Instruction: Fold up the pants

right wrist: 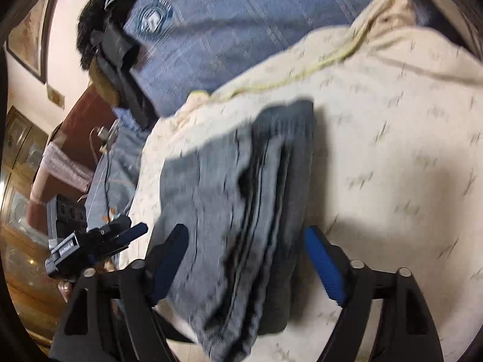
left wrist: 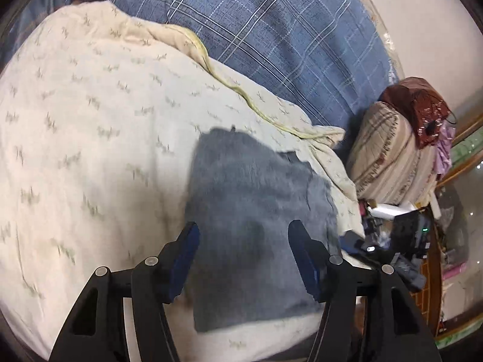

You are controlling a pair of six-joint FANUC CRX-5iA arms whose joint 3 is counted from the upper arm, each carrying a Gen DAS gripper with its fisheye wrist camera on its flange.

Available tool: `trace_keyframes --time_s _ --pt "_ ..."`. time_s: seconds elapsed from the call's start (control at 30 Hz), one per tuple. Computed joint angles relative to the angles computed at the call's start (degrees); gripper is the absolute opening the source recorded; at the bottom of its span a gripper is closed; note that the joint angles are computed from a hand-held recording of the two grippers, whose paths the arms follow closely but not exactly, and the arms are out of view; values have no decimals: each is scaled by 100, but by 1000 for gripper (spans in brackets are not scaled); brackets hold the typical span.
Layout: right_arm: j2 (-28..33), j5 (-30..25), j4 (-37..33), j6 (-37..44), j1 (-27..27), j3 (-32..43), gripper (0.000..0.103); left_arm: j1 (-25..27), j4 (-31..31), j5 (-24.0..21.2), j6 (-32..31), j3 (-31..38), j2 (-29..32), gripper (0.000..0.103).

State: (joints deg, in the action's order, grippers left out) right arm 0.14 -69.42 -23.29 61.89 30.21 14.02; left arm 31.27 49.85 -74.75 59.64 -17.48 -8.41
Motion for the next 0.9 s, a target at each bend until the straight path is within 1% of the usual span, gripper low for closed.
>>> trace_keyframes --time_s 0.07,0.17,0.23,0.27,0.3,0.33,0.4,0.43,0.47,0.5,0.53,0.57,0.63,0.67,0.7,0.77,0.8,0.9 --pt "354 -237 -36 12 -99 439 84 -277 -165 -128 146 469 376 61" --pt "883 -578 -303 318 -340 1021 84 -736 -496 -104 320 1268 1044 60" --pt "1099 -534 -471 403 -456 1133 86 -873 -356 -27 269 1430 1317 60" --pt "1146 -474 -761 517 -613 1077 86 -903 -180 56 255 1407 1454 60" --pt "1121 -376 -933 614 -694 959 86 -882 25 126 181 1269 1507 57" --pt "1051 -233 -1023 695 -744 757 84 -861 271 211 151 1101 1538 53" --pt "1094 -305 -1078 593 -782 667 67 -792 541 353 296 878 1558 31" --pt "1125 -329 -1215 590 -831 667 62 -766 671 366 292 821 1570 26" --pt "1184 -374 -1394 642 -904 720 58 -747 799 377 250 775 1592 24" --pt "1211 -374 -1416 696 -901 758 56 -740 788 375 267 791 1606 24" --pt "1228 -372 -1354 727 -864 783 56 -744 677 348 290 859 1640 24" --pt "1259 -410 -1240 773 -801 830 55 -733 568 319 327 907 1652 28" --pt "1279 -441 -1228 804 -793 846 57 -669 615 351 506 830 1616 35" --pt "1270 -448 -1320 760 -846 828 59 -614 586 402 636 799 1557 43" --pt "1253 -437 -1363 719 -865 799 59 -568 563 506 670 747 1480 54" --pt "1216 -413 -1401 637 -892 748 63 -495 529 660 628 668 1339 63" --pt "1211 -412 -1427 605 -901 741 63 -483 494 619 633 695 1353 63" --pt "1227 -435 -1541 640 -956 751 66 -546 474 167 635 852 1595 63"
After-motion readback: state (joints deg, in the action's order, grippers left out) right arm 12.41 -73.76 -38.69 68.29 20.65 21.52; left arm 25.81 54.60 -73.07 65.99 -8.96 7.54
